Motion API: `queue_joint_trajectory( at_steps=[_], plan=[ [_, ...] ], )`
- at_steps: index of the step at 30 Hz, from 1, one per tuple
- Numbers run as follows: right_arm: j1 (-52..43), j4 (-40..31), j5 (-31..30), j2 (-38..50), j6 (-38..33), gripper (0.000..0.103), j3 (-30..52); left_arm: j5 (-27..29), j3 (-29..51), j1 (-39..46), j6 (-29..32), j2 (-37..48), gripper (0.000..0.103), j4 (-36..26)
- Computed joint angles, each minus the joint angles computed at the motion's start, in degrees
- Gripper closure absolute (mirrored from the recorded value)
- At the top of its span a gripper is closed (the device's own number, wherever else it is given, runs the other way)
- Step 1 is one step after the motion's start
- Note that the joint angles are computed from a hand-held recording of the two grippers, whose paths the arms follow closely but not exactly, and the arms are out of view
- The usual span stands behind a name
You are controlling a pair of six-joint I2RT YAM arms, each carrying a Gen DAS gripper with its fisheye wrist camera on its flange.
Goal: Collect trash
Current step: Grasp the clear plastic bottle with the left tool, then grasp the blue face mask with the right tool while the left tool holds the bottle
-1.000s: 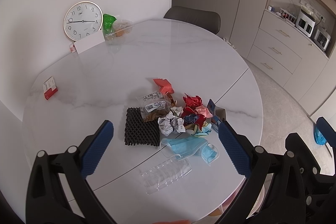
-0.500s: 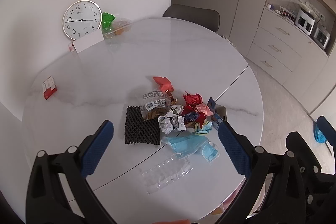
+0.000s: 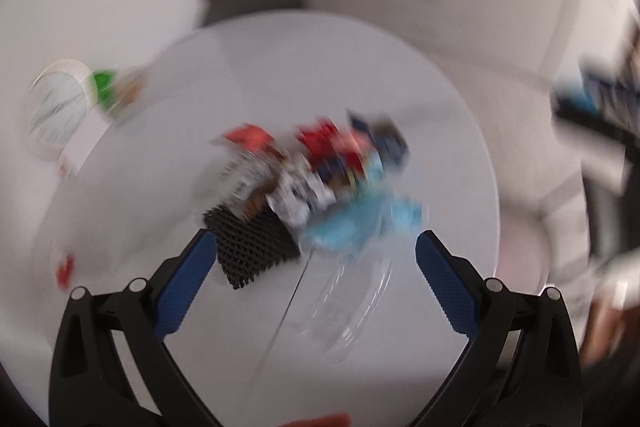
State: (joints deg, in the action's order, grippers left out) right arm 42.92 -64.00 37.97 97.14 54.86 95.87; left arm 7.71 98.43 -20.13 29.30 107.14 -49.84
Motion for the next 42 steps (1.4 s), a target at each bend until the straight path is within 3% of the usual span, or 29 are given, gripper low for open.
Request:
queue_joint_trajectory(
  at_steps=[1, 3, 5, 14, 16, 20, 32, 42],
  plan=[
    [-0.1, -0.4, -0.6, 0.0, 1.2, 0.002, -0.7, 1.3, -1.2, 0.3, 6.1, 1.0, 0.008, -1.0],
    [-0.1, -0.9, -1.5, -0.1, 3.1, 0.002, -1.7, 1.5, -3.8, 0.3, 12.5, 2.1, 0.008, -1.1],
    [-0.3, -1.3, -3.1, -0.2, 5.0, 0.002, -2.8, 1.6, -3.8, 0.3, 15.9, 4.3, 0.008, -2.4],
    [-0.5, -3.9, -8.4, 2.2, 11.1, 0.002, -2.6, -0.5, -1.1, -1.2, 23.9, 15.6, 0.008, -3.4],
    [-0.4, -5.5, -8.6, 3.2, 12.6, 0.002, -1.1, -1.4, -2.3, -1.5, 25.3, 16.8, 0.014, -2.5],
    [-0.9, -6.4, -9.2, 4.8, 14.2, 0.002, 0.5, -2.1, -3.3, -1.1, 25.9, 18.2, 0.043, -2.3],
    [-2.5, -6.5, -11.2, 9.5, 10.2, 0.002, 5.6, 5.4, -11.0, 4.2, 25.7, 11.1, 0.043, 0.0],
    [-4.1, -4.0, -13.6, 15.3, 5.8, 0.002, 10.3, 8.1, -6.6, 10.0, 21.1, 7.8, 0.043, -4.4]
  ],
)
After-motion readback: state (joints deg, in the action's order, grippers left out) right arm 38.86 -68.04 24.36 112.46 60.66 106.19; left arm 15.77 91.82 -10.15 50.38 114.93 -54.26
